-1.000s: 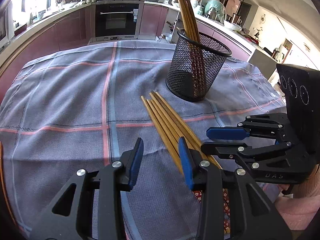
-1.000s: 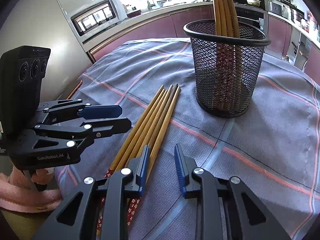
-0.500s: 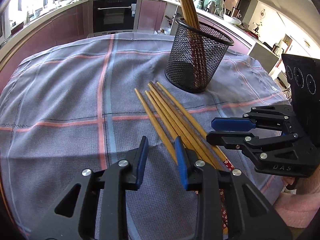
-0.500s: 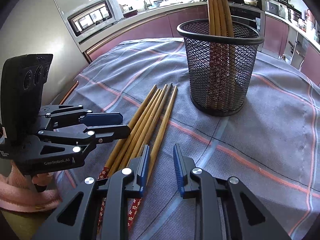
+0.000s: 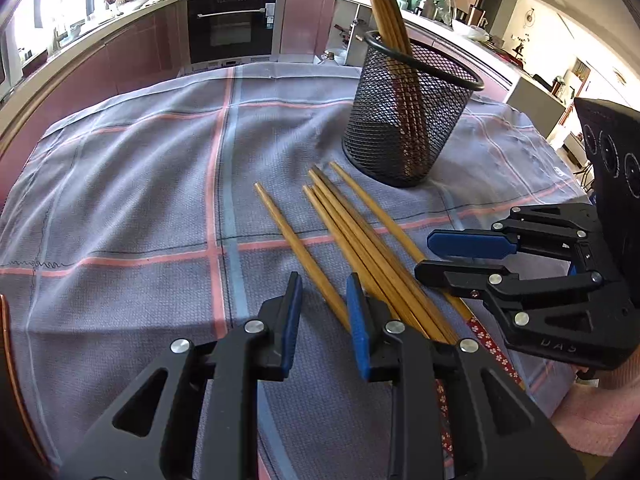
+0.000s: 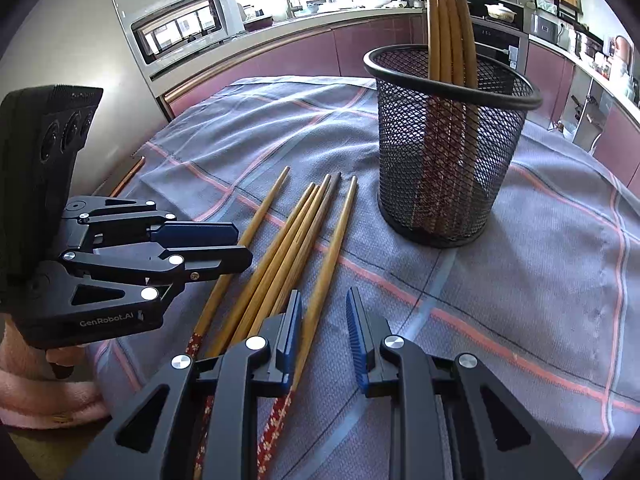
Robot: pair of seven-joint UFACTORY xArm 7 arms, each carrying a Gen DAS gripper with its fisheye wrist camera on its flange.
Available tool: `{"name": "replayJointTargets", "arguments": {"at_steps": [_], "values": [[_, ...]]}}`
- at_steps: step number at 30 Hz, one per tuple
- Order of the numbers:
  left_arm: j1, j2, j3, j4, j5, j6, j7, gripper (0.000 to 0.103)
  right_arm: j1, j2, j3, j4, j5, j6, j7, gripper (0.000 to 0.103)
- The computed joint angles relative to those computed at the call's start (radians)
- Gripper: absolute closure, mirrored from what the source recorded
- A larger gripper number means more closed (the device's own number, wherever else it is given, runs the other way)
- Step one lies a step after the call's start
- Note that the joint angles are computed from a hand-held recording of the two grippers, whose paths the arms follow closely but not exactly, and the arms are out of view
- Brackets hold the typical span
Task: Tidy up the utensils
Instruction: 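Grasp a third chopstick with the left tool while the right tool grasps one, then lift the left tool's chopstick upright over the mesh cup while the right tool carries its own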
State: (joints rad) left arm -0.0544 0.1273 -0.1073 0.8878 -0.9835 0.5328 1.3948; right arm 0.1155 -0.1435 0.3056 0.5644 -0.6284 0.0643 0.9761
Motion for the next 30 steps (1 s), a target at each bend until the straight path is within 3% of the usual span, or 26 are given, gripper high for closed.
{"name": "replayJointTargets", "arguments": {"at_steps": [4, 6, 12, 20, 25, 30], "values": [[-0.004, 0.013, -0.005, 0.013, 0.008, -0.017, -0.016, 0.085, -0.024, 0.019, 0.02, 0.032, -0.094, 0.027, 0.071, 0.081], [-0.003, 0.014, -0.008, 0.011, 0.007, -0.03, -0.009, 0.089, -0.016, 0.021, 0.006, 0.038, -0.123, 0.04, 0.097, 0.089], [0.007, 0.016, -0.007, 0.015, 0.01, -0.024, -0.006, 0.092, 0.025, 0.026, -0.045, 0.035, -0.074, 0.029, 0.058, 0.095], [0.003, 0.032, -0.02, 0.025, 0.016, -0.075, -0.024, 0.09, 0.042, 0.052, -0.069, 0.07, -0.137, 0.047, 0.111, 0.095], [0.006, 0.033, -0.026, 0.024, 0.007, -0.088, -0.042, 0.095, 0.033, 0.039, -0.078, 0.049, -0.152, 0.009, 0.144, 0.098], [0.018, 0.02, -0.02, 0.023, -0.022, -0.047, -0.035, 0.096, 0.001, -0.007, -0.054, 0.01, -0.119, -0.039, 0.114, 0.098]]}}
